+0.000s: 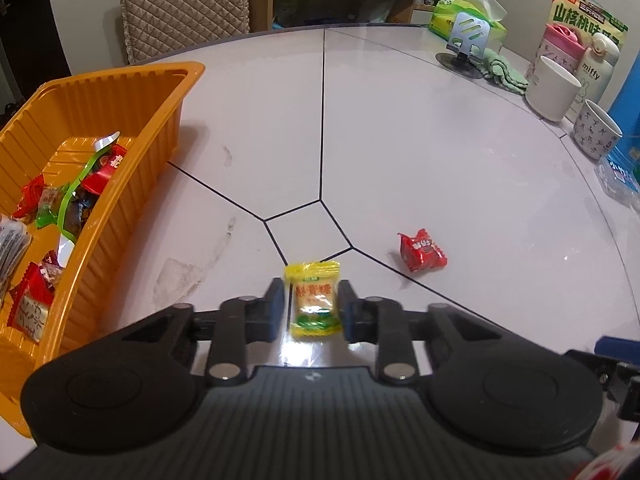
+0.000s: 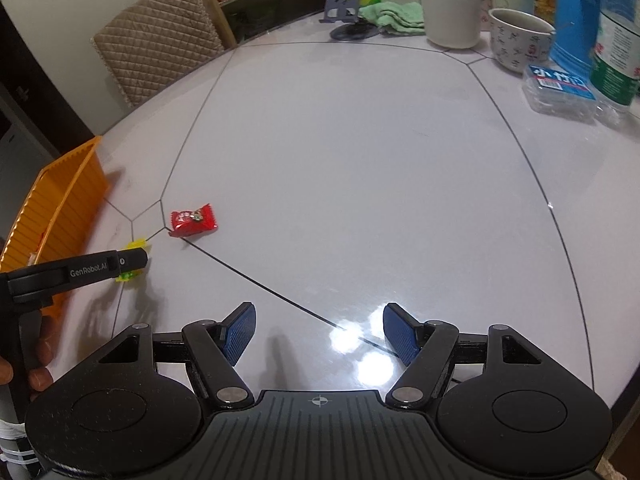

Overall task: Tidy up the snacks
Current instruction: 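Grasp the yellow candy packet with the left gripper, then grasp the small red candy with the right gripper while the left holds the yellow packet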

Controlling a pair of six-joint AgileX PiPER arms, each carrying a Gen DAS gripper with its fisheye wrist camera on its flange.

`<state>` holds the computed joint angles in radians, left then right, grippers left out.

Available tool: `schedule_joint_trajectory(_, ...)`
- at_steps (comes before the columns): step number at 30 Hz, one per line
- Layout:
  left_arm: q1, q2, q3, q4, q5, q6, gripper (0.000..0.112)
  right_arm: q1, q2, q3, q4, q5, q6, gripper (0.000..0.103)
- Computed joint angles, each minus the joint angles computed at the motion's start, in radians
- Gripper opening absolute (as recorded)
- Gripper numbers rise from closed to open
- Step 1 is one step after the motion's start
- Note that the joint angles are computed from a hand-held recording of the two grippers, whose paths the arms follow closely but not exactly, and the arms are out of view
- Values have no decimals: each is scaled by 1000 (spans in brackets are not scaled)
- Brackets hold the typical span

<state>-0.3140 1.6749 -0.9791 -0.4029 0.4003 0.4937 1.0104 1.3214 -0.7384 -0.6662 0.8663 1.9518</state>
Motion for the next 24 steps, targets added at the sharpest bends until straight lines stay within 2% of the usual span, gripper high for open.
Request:
schedule_joint_trajectory(7, 44, -19, -5, -27, 39, 49, 18, -37, 41, -29, -51, -63, -56, 70)
schedule_joint_trajectory(15, 91, -50, -22, -53, 80, 73, 18, -124, 133, -82, -153, -219, -122, 70)
schedule_joint_trajectory(19, 103, -56, -31, -63, 89, 82, 18, -187, 190, -111, -222, -317, -125, 53)
schedule_joint_trajectory(24, 119, -55, -44, -75, 100, 93, 18, -248, 245, -140, -283, -396, -99, 51)
